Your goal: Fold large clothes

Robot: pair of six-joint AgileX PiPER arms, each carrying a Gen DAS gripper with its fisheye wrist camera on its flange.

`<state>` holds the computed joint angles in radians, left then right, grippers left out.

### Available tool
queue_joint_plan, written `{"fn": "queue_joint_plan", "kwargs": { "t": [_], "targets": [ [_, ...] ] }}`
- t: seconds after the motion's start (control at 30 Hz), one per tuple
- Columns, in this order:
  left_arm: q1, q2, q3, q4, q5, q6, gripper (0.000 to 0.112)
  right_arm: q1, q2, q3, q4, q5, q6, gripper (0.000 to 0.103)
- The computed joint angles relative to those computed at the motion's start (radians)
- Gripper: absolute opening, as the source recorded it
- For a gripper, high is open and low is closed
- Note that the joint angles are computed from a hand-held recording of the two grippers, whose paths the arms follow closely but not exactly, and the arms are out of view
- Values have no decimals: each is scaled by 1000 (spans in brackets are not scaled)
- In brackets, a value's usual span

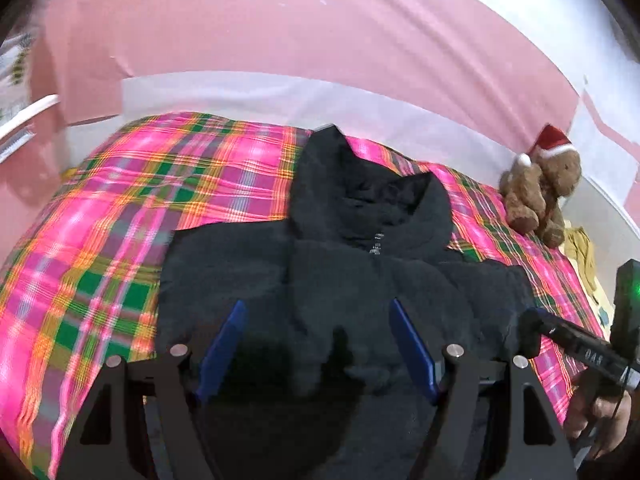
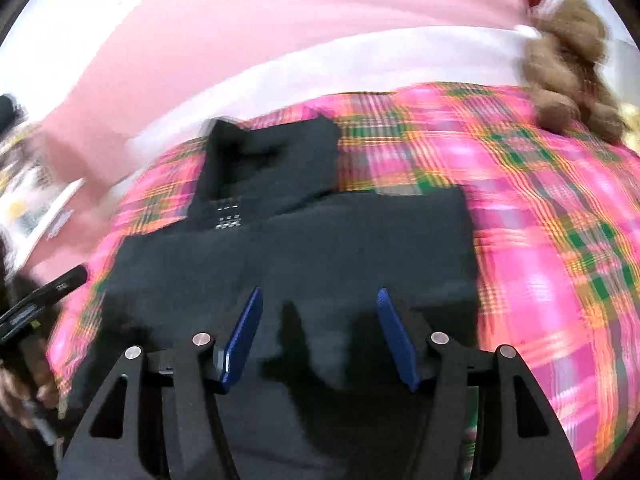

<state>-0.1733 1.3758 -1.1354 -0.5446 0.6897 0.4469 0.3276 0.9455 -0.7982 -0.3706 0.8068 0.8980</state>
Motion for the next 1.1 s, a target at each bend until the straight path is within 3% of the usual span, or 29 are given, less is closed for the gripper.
{"fn": "queue_joint_plan", "kwargs": {
  "t": [0.07,0.13,0.2,0.3,0.37,0.47,0.53,0.63,0.77,0.9,1.1],
  "targets": [
    [-67,73,-32,52,-40,-45,74,-135,5,34,58,-22,-98,45],
    [-117,141,-50,144,-72,-117,61,-228,36,75,135,-83,-192,44],
    [-127,221,-43,206,-90,-170,51,-249,73,119,186,-154,-253,43],
    [-91,232,57,91,-199,-36,51,-182,129,162,80,-221,-155,43],
    [-92,222,75,95,-219,-44,51,-144,155,166,-6,-220,-75,43],
    [-119,213,72,177,-222,-125,51,-174,141,132,68,-171,-160,43],
    [-124,189,53,240,-171,-196,51,-202,84,98,113,-113,-232,43],
    [-82,139,24,169,-101,-126,50,-274,32,52,133,-91,-304,43],
    [-122,134,-56,240,-125,-170,51,-376,155,-39,189,-109,-414,43],
    [-156,321,-204,390,-82,-312,53,-403,330,-86,228,-127,-481,43],
    [-138,371,-91,279,-244,-183,56,-347,385,-51,112,-172,-375,43]
  ]
}}
